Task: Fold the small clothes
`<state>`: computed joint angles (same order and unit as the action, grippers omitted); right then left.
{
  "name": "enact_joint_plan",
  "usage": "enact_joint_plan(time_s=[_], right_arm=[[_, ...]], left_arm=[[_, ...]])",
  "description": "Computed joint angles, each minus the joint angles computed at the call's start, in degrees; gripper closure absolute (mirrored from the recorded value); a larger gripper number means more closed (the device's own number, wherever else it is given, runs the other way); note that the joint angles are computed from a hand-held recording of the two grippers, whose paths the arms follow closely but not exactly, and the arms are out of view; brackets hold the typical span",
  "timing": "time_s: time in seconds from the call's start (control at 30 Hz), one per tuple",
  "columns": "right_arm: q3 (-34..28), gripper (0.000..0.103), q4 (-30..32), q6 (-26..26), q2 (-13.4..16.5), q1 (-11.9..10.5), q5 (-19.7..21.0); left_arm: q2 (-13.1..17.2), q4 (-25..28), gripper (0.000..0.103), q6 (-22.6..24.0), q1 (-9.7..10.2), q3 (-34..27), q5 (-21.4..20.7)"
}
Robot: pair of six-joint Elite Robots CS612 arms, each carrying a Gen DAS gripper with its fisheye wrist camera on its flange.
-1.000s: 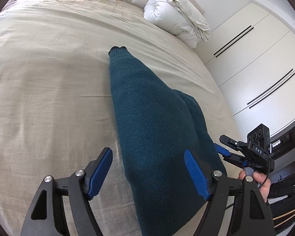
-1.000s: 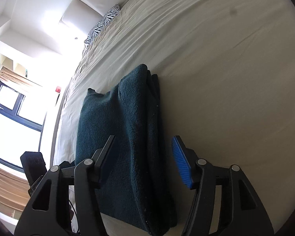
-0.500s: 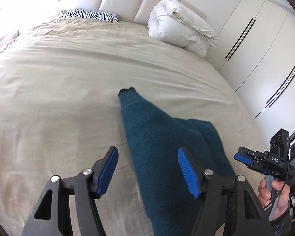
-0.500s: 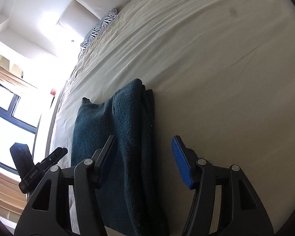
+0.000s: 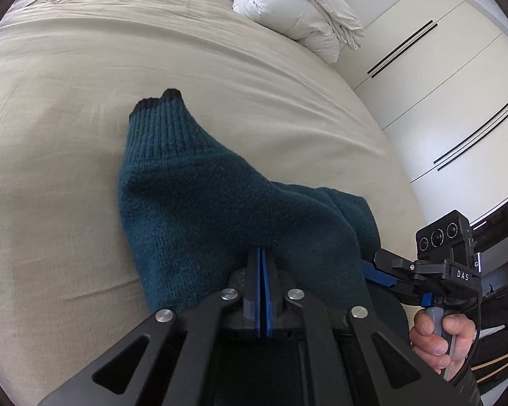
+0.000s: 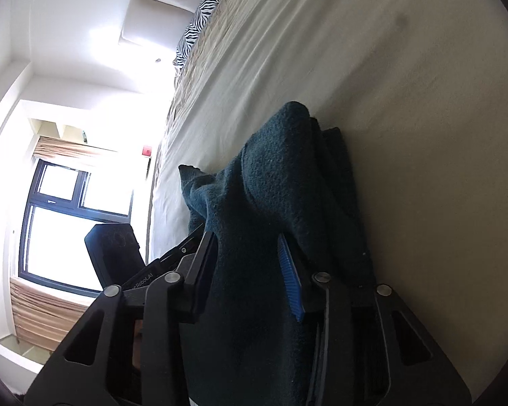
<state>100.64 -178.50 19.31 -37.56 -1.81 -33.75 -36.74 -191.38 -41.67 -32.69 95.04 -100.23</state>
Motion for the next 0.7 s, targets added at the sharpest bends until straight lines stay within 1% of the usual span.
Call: enact_joint_plan(time_s=[0.03, 0.07, 0.1, 0.13, 0.17, 0.2, 0.23, 0.27, 0.3, 0.33, 0.37, 0.4, 0.43, 0.47, 0.5, 0.53, 0.57, 0.6, 0.63, 0.67, 0.7], right_arm=[[-0.1, 0.075, -1.8, 1.0, 0.7, -0.3, 1.4], [-0.4, 0.08, -3.6, 2.0, 1.6, -0.4, 2.1], [-0.5, 0.088, -4.1, 2.4, 1.9, -0.4, 1.7], [-0.3, 0.091, -4.0, 2.2, 1.8, -0.3, 1.0], [0.0, 0.091, -4.1, 2.1, 1.7, -0.4, 1.1], [0.4, 0.091, -3.9, 2.2, 1.1, -0.4, 0.7], [0.9, 0.09, -3.1, 1.6, 0.2, -0.1, -0.6], [1.9, 0.085, -2.4, 0.1, -1.2, 0.2, -1.9], [2.8, 0.085, -2.9, -1.3, -2.3, 0.5, -2.4], [3.1, 0.085, -4.1, -1.9, -2.7, 0.8, -1.3], [3.4, 0.085, -3.8, -2.6, -3.0, 1.0, 0.0], [3.8, 0.085, -2.0, -4.3, -3.5, 1.3, 0.2], [4.2, 0.085, 0.4, -6.6, -4.2, 1.8, -0.7], [4.1, 0.085, 3.0, -8.6, -4.6, 2.3, -2.8], [4.1, 0.085, 4.7, -8.6, -4.7, 2.7, -4.8], [3.9, 0.086, 4.2, -7.1, -4.2, 2.6, -4.7], [4.0, 0.086, 2.1, -5.5, -3.5, 2.3, -3.6], [4.2, 0.09, 0.0, -3.9, -3.0, 2.0, -3.3], [4.4, 0.09, -1.8, -2.3, -2.4, 1.8, -3.0], [5.1, 0.091, -3.6, -1.4, -2.1, 1.4, -2.4], [5.4, 0.092, -5.2, -1.2, -1.8, 1.2, -2.5]], left_arm=[[0.0, 0.8, 0.096, 0.9, -0.2, -0.2, 0.7], [0.0, 1.5, 0.096, 1.9, -0.47, -0.4, 1.8], [-0.1, 2.0, 0.096, 2.4, -0.6, -0.5, 2.4], [-0.3, 2.3, 0.096, 2.7, -0.54, -0.4, 2.3], [-0.8, 2.3, 0.096, 2.8, -0.52, 0.1, 2.3], [-2.0, 2.3, 0.097, 3.1, -0.77, 1.1, 3.5], [-3.3, 1.5, 0.1, 3.1, -1.2, 2.6, 5.2], [-4.1, -1.0, 0.099, 2.5, -1.53, 4.0, 5.2], [-4.7, -4.1, 0.099, 2.1, -1.72, 5.4, 4.1], [-5.1, -5.2, 0.099, 2.6, -2.06, 6.4, 3.6], [-5.2, -4.4, 0.099, 3.3, -2.37, 6.6, 2.8], [-4.8, -2.2, 0.099, 3.8, -2.5, 6.3, 1.8], [-4.0, -1.8, 0.098, 3.0, -2.43, 6.0, 1.1], [-2.8, -3.7, 0.097, 0.6, -1.83, 5.7, -1.2], [-1.8, -5.8, 0.096, -2.0, -1.18, 5.4, -3.3], [-1.6, -6.1, 0.096, -2.5, -1.0, 5.4, -3.9], [-2.1, -4.5, 0.096, -0.6, -1.53, 5.5, -2.2], [-2.7, -2.8, 0.096, 2.3, -2.36, 5.7, 0.5], [-2.7, -2.1, 0.096, 3.7, -2.88, 5.5, 2.0], [-2.2, -2.8, 0.096, 2.8, -2.59, 5.2, 1.2], [-1.7, -4.0, 0.096, 0.6, -1.94, 5.0, -1.0]])
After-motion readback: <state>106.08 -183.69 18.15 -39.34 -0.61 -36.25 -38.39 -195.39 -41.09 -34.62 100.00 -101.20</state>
